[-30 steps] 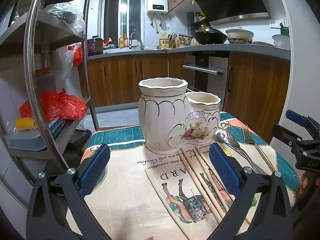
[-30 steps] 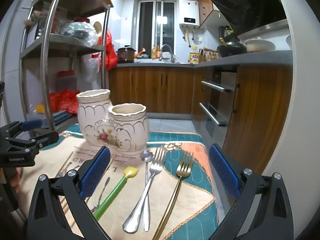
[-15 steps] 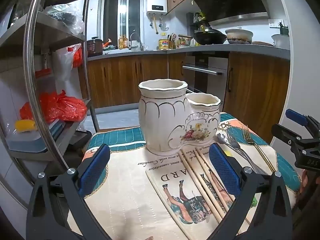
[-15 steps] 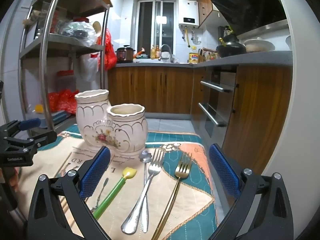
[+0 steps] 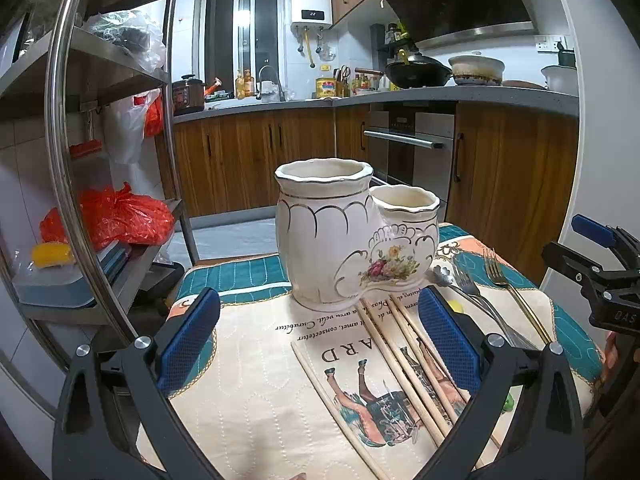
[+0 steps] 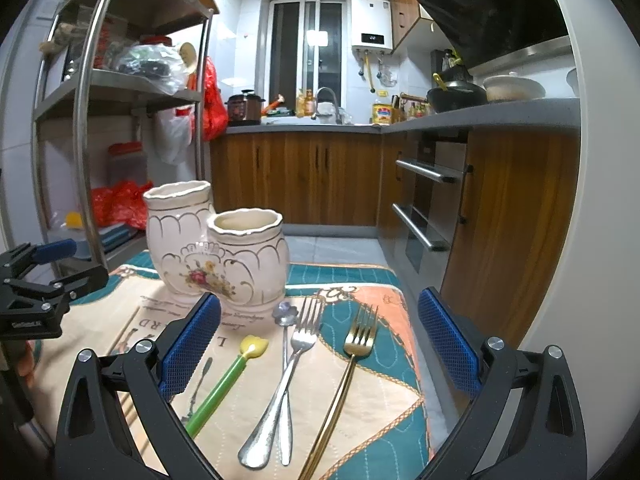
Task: Organize utensils
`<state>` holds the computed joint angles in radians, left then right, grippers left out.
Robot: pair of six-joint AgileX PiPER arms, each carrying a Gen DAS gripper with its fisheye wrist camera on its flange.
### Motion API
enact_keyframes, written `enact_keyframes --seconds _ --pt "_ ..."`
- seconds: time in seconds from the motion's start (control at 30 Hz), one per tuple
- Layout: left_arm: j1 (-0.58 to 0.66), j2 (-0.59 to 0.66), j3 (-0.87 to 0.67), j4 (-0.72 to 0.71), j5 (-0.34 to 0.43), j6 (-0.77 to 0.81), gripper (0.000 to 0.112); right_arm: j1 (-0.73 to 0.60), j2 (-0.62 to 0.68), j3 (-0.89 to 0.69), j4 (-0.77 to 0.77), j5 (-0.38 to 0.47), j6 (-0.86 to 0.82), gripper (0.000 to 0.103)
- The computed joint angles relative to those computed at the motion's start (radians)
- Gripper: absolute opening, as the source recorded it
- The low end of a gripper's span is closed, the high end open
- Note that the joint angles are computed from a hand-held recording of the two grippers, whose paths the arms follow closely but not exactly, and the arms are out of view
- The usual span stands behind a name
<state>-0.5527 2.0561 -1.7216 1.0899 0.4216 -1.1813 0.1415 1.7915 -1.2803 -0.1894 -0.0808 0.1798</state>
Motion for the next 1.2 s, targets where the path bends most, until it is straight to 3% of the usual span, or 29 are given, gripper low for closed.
enact_keyframes --seconds 0.2,0.4,0.83,1.2 --pt "-0.003 -0.007 -0.001 -0.011 0.007 0.013 0.098 -0.003 0.0 0.0 -0.066 0.0 0.066 0.098" --pt "0.001 0.004 -0.01 -0.018 0.0 0.02 0.098 -0.001 0.0 0.002 0.001 -0.004 -0.001 0.098" --pt "0.001 0.002 -0.014 -0.037 0.018 0.04 0.098 -0.003 0.001 0.0 -0.037 -0.001 0.035 0.098" --pt "0.007 0.002 0.001 -0.036 -0.017 0.049 0.098 -0.005 0.002 -0.001 -0.066 -0.001 0.065 0.098"
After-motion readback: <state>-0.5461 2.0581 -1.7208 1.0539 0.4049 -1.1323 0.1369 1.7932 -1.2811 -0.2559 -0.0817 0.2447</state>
